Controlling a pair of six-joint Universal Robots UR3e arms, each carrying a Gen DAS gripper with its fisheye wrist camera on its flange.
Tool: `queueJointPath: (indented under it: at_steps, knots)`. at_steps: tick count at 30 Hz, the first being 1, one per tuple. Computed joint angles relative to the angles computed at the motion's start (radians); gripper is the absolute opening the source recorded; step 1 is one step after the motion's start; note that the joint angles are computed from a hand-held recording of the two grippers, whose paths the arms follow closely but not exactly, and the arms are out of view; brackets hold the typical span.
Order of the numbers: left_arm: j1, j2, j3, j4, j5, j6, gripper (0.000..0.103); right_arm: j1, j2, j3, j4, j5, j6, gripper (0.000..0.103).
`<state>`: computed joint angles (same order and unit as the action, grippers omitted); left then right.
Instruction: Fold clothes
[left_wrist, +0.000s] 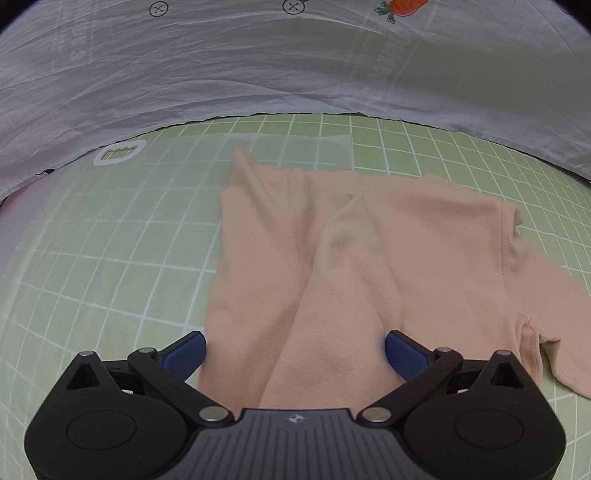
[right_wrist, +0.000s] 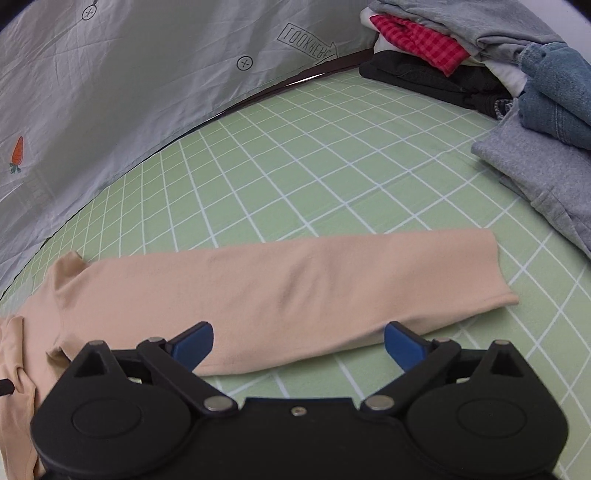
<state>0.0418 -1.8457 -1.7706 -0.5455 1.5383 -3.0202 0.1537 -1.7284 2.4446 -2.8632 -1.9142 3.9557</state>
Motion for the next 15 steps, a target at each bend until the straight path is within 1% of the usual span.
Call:
queueJointPath:
  at_steps: [8,12,15]
  knots:
    - [0.102,0.18,-0.221,0.048,-0.076,0.009,0.102,-0.019,-0.023,0.014,0.093,-0.128,0.004,0.1]
    - [0.145,0.255,-0.275,0.036,-0.126,-0.007,0.102,-0.027,-0.016,0.009,0.13,-0.196,-0.024,0.101]
    - [0.166,0.3,-0.298,0.043,-0.157,-0.017,0.102,-0.045,-0.023,0.022,0.135,-0.207,-0.041,0.101]
